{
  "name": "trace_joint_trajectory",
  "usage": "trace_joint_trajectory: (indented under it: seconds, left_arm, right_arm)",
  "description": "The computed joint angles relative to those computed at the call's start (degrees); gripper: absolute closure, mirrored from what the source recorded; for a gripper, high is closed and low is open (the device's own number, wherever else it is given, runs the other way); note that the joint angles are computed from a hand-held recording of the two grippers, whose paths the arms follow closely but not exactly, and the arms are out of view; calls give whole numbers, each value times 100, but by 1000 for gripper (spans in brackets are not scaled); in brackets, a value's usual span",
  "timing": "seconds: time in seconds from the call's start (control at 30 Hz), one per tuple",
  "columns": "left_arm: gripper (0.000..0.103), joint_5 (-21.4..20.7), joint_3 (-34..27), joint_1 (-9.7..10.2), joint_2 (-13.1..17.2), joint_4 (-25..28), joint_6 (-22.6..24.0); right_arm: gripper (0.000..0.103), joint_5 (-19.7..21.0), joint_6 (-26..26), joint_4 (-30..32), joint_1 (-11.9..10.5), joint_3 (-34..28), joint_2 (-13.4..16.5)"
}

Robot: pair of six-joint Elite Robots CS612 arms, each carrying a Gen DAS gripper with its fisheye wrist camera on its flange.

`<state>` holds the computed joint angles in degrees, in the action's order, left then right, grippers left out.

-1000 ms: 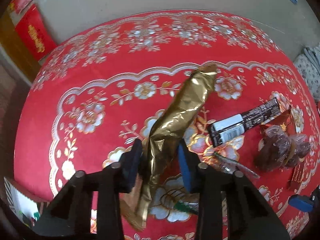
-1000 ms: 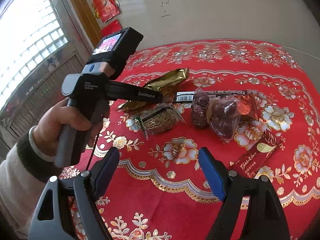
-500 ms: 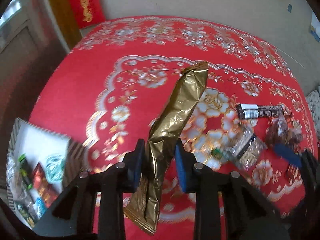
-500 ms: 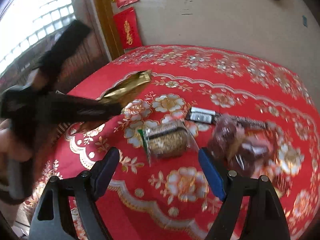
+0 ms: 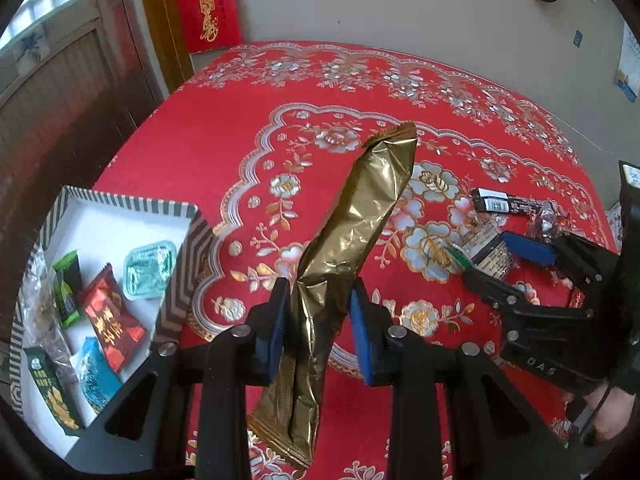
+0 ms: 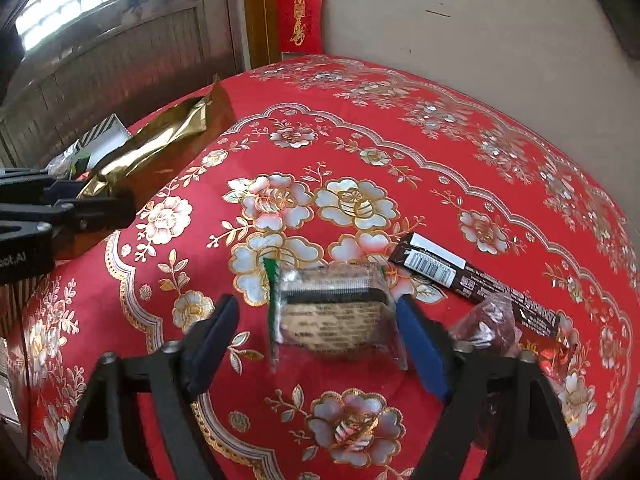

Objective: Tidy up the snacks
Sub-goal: 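Grasp the gold foil bar with the left tool while the right tool grasps the nut packet, then carry the gold foil bar and nut packet over the white box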

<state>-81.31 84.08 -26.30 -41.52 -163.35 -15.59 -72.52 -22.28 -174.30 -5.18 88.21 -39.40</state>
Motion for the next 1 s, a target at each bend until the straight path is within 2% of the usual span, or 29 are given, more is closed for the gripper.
trace_joint_trajectory:
  seconds: [0.07, 0.17, 0.5, 0.67, 0.77, 0.87, 1.0]
  left_arm:
    - [72, 10, 50, -15, -7, -23, 5]
    - [72, 122, 140, -48, -27, -93, 33]
    - [72, 269, 428, -150, -111, -386, 107]
    - [72, 367, 632, -194, -202, -625, 200]
    - [72, 382, 780, -179, -283, -798, 207]
    - [72, 477, 927, -172, -362, -943, 224]
    - [72, 517, 1144, -111, -505, -1134, 188]
  right_arm:
    - [49, 184, 111, -28, -49, 81, -26]
    - [52, 137, 186, -347, -47, 295, -95]
    - [52, 187, 810, -1287, -64, 1064, -419]
    - [52, -81, 1120, -1991, -9, 1472, -602]
    - [52, 150, 1367, -2195, -31, 1603, -669]
    - [52, 117, 1409, -2322, 18, 1660, -701]
    - [52, 279, 1500, -2404, 91, 1667, -712]
